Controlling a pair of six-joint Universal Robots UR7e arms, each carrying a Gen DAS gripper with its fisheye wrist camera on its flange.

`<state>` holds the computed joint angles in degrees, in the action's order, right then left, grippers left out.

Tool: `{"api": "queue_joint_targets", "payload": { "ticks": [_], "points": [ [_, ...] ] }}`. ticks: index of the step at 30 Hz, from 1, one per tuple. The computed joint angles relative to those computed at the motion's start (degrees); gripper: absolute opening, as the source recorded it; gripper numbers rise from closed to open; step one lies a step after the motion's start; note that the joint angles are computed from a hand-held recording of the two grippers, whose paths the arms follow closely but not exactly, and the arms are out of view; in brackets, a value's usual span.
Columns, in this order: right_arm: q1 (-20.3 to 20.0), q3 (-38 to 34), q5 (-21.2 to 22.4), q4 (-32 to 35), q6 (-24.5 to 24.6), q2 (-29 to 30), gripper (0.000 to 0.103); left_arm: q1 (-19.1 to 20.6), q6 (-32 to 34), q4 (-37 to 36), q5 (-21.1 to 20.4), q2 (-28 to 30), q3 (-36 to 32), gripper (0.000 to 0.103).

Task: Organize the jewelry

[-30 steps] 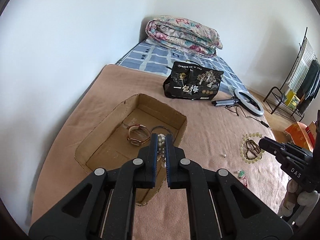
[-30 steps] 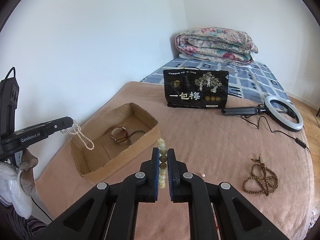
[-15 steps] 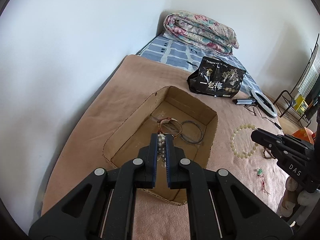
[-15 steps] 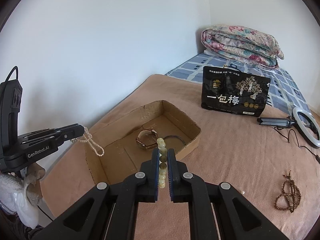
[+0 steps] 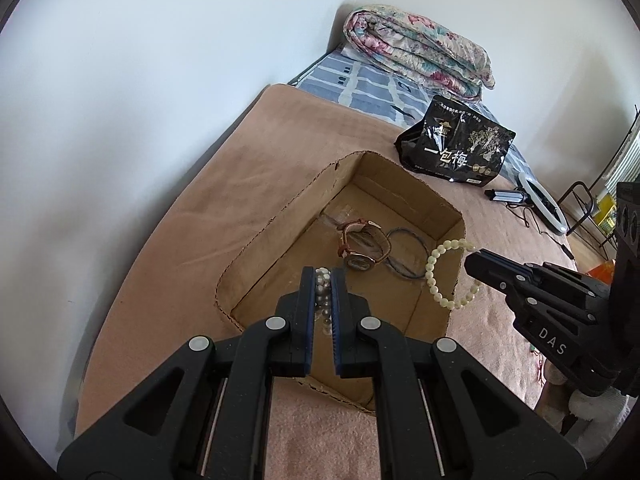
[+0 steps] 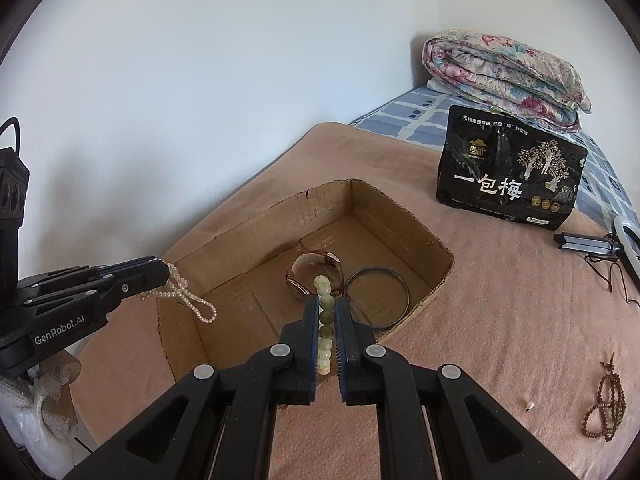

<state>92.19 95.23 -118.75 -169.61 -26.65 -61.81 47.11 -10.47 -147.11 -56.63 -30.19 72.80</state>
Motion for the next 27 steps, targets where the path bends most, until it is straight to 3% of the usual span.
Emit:
{"api": "queue_joint_targets", "payload": {
  "ticks": [14,15,17,18,19,20,22,27],
  "points": [
    [-0.53,-1.64,-0.56,2.02,0.69,2.28,0.007,0.95,-2.36,2.62,-0.08,0.58,-1.18,0.005],
    [-0.51,-1.55,-0.58,1.91,0.78,2.19,0.010,0.97,-2.53,2.88,-0.17,0.58,-1.25,0.005],
    [-0.45,-1.13,-0.30,1.04,0.60,1.96,0.037,0.88,-2.80,3.46,0.13,0.60,-1.38,0.005],
    [-0.37,-0.94,-0.38,0.46,0.43,1.91,0.043,0.84,-3.26,4.25,0.40,0.71,-1.68,0.005],
    [-0.26,-0.71,-0.58,-0.17,0.22,1.84,0.053,0.84,-3.65,4.71,0.54,0.75,-1.78,0.013],
    [-0.16,-0.53,-0.78,-0.62,0.10,1.77,0.061,0.82,-3.91,4.86,0.68,0.84,-1.90,0.030],
    [0.05,-0.11,-1.18,-1.64,-0.15,1.62,0.071,0.61,-3.65,3.57,1.32,0.75,-1.40,0.044],
    [0.26,0.96,-1.79,-2.86,-0.17,0.90,0.085,0.42,-3.27,2.45,1.20,0.35,-0.87,0.044]
  ]
}}
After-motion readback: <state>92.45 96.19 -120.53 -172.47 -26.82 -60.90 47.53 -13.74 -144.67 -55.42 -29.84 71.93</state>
